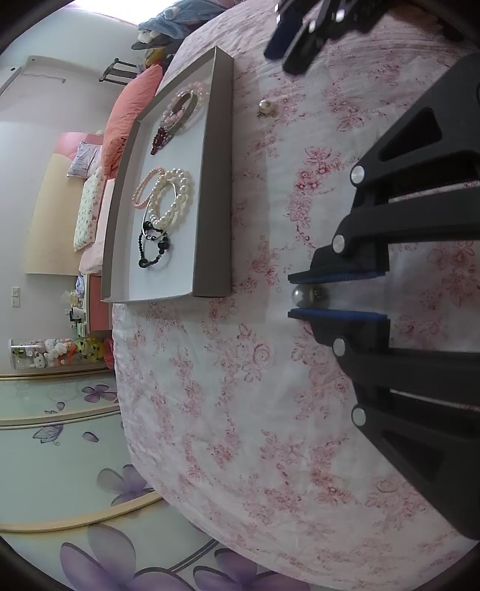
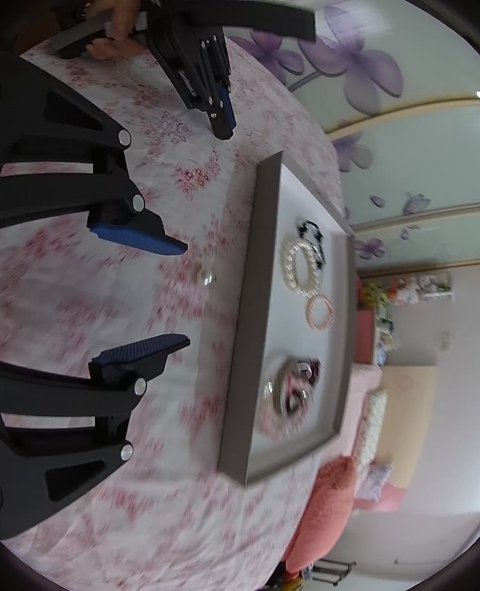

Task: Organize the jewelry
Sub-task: 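Grasp a pearl earring with the left gripper while the right gripper grasps the other pearl earring, then carry both pearl earrings into the grey tray and open both grippers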

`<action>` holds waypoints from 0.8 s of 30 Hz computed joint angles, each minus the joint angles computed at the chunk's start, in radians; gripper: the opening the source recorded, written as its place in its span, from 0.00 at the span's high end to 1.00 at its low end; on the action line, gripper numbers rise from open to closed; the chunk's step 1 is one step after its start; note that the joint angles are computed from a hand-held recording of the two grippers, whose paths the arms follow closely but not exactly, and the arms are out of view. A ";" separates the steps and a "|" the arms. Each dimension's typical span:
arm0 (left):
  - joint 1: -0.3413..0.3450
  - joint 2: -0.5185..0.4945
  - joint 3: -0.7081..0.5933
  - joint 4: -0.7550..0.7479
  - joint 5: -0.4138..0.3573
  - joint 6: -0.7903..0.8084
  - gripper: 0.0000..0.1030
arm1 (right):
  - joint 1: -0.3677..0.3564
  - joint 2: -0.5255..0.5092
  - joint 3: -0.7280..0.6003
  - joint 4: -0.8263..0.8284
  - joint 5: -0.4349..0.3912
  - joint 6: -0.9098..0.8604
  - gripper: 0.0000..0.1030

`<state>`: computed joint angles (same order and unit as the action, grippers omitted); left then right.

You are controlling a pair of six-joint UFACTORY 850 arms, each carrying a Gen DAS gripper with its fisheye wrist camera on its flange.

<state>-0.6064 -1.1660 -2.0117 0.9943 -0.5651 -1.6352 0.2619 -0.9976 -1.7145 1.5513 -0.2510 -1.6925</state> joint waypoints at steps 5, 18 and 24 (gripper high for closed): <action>0.000 0.011 0.020 0.014 0.012 -0.021 0.86 | 0.020 -0.053 -0.086 -0.206 0.002 0.226 0.64; 0.000 0.002 0.002 0.001 0.007 -0.006 0.86 | 0.020 -0.074 -0.130 -0.433 0.013 0.464 0.86; 0.000 0.002 0.004 0.002 0.009 -0.010 0.86 | 0.009 -0.049 -0.086 -0.395 0.054 0.448 0.86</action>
